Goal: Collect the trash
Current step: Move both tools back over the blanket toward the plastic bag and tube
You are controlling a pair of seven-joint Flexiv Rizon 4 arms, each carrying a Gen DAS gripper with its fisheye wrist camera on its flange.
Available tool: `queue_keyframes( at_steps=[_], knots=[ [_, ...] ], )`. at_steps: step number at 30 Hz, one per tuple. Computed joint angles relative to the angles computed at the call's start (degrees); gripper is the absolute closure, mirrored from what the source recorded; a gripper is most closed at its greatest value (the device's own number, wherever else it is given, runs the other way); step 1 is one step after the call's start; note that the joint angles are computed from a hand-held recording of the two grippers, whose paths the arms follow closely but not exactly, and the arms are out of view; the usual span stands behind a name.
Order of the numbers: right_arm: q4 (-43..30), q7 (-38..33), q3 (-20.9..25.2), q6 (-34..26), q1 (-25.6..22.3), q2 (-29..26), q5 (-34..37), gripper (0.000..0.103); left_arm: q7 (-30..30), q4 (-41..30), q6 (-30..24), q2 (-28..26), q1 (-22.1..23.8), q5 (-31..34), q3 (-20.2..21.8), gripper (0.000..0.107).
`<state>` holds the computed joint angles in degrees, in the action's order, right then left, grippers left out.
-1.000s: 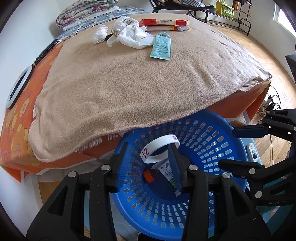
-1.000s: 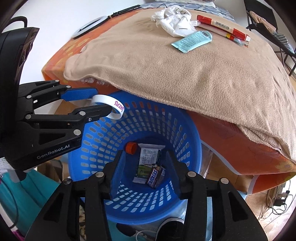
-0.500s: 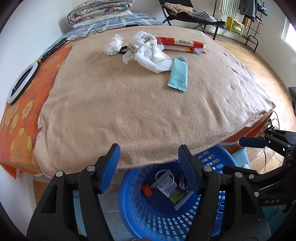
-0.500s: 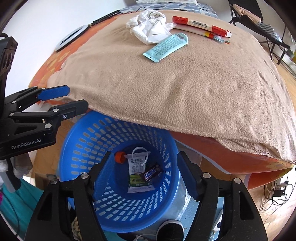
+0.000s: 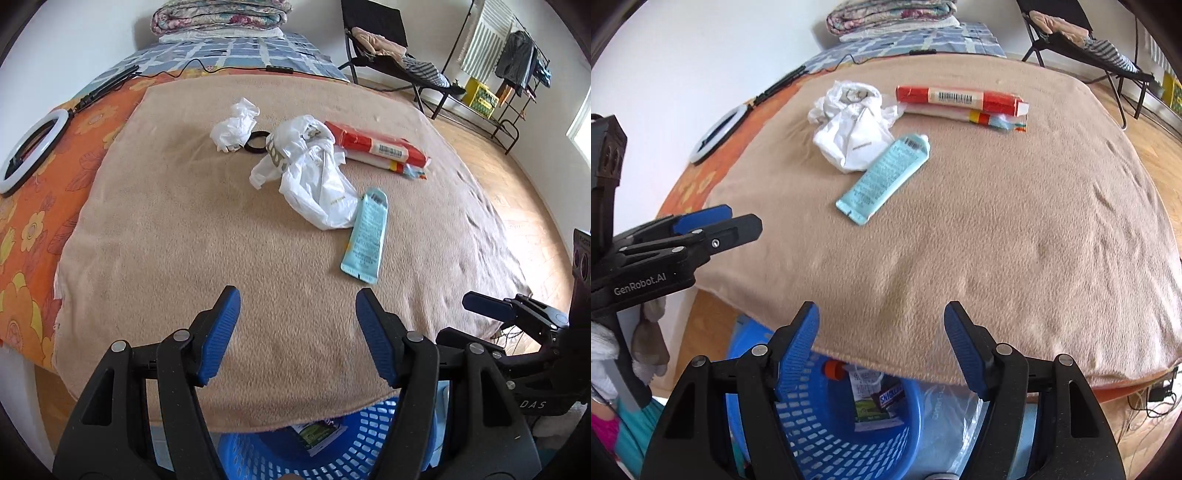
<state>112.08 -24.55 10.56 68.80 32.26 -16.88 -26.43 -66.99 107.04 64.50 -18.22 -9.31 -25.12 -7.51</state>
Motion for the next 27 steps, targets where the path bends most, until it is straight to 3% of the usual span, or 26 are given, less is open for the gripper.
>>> queue_keyframes(
  at_steps=[6,12,16,21,27],
  knots=[
    [-2.24,-0.53,-2.28,2.83,-1.7,-1.52,-1.95,0.033,-2.17,-5.24,-1.22,-3.63,0.41,-1.8,-0.74,0.04],
    [-7.52,-8.14,0.32,2.55,-5.42,-4.83,6.83,0.033,-5.13,-12.76,-1.56,-8.27,-0.54,1.52,0.12,0.04],
    [-10.08,-9.51,-0.12,4.24,-5.73,-7.12,9.92,0.033,-9.07,-19.1,-0.69,-12.36,-1.7,6.05,2.1,0.04],
    [-14.33,-12.18,0.86,4.05,-6.52,-10.37,14.06,0.034,-11.42,-24.35,-1.36,-16.4,-1.12,7.16,1.59,0.04],
    [-18.37,-14.06,0.2,1.07,-6.05,-13.42,15.43,0.035,-11.68,-28.5,-3.86,-19.47,-1.47,8.98,1.57,0.054]
  ],
)
